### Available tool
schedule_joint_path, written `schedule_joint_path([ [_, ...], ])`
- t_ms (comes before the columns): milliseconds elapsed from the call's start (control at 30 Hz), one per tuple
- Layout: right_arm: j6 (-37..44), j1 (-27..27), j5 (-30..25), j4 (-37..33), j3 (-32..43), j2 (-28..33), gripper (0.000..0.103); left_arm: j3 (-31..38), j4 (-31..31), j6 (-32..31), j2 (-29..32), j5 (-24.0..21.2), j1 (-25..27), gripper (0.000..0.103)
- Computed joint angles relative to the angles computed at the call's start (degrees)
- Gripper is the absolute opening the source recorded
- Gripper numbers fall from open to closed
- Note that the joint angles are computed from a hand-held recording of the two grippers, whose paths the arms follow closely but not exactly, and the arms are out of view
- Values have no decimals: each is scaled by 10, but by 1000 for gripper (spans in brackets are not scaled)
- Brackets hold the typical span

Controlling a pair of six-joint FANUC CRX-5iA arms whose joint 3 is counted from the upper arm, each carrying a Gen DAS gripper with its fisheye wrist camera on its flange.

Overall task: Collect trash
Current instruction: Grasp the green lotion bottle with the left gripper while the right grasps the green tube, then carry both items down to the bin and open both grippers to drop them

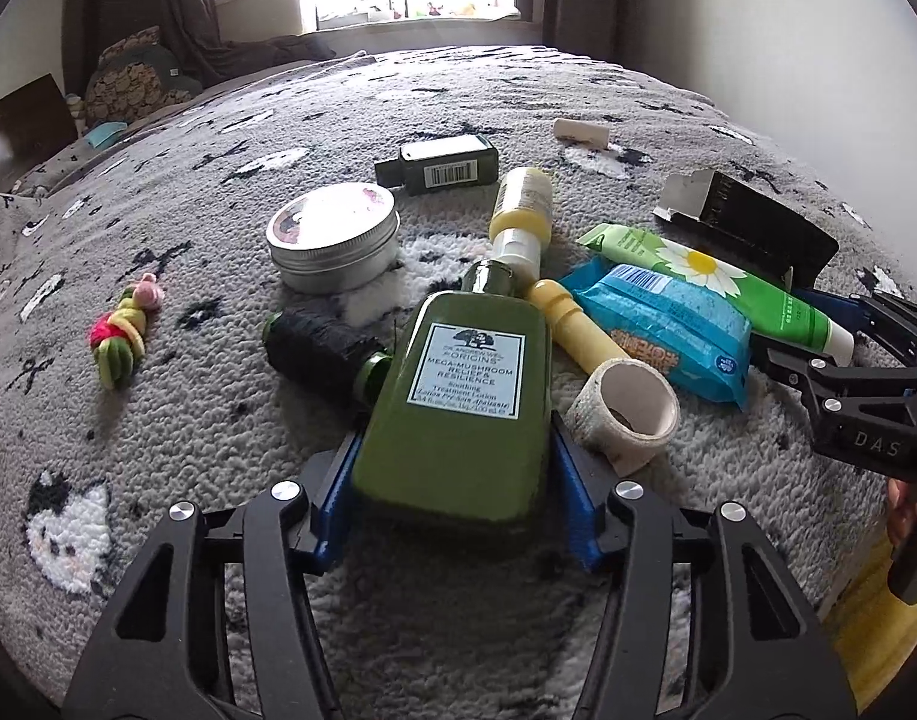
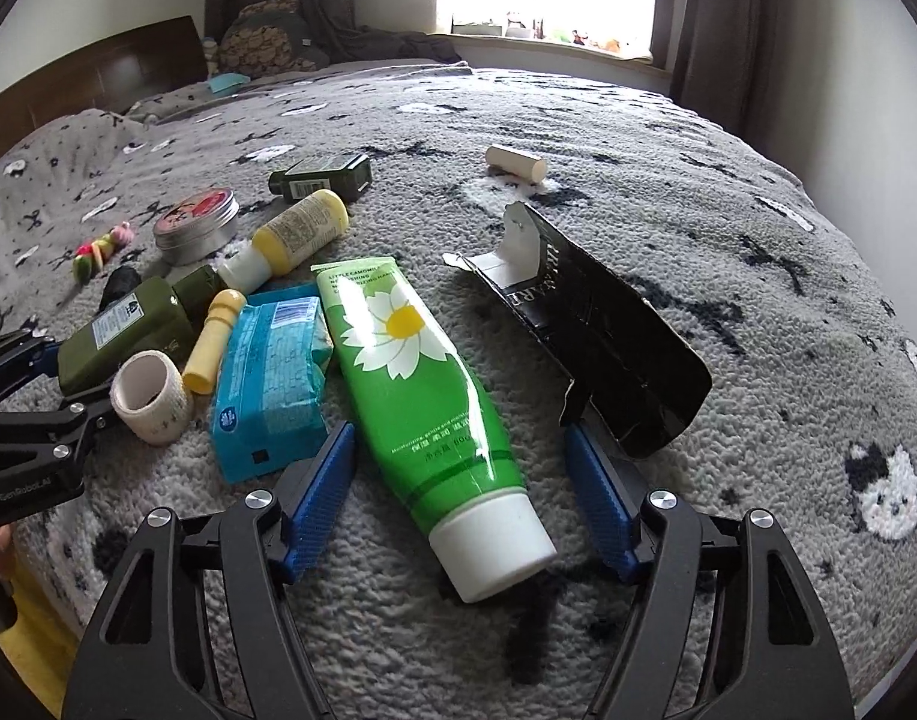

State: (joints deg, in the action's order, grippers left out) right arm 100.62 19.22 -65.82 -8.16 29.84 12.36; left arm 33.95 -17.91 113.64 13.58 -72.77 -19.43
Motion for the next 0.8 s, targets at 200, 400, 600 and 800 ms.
schedule_joint_path([
  [200, -4, -5, 0, -8, -1, -3, 42, -2, 2, 4, -3, -1, -1, 49],
  [400, -4, -6, 4, 0, -37, -36, 42, -25, -10, 18, -27, -10, -18, 49],
  [600, -3, -7, 3, 0, -84, -81, 42, -59, -28, 58, -64, -25, -41, 49],
  [800, -13, 0, 13, 14, -137, -126, 42, -77, -62, 96, -92, -52, -76, 49],
])
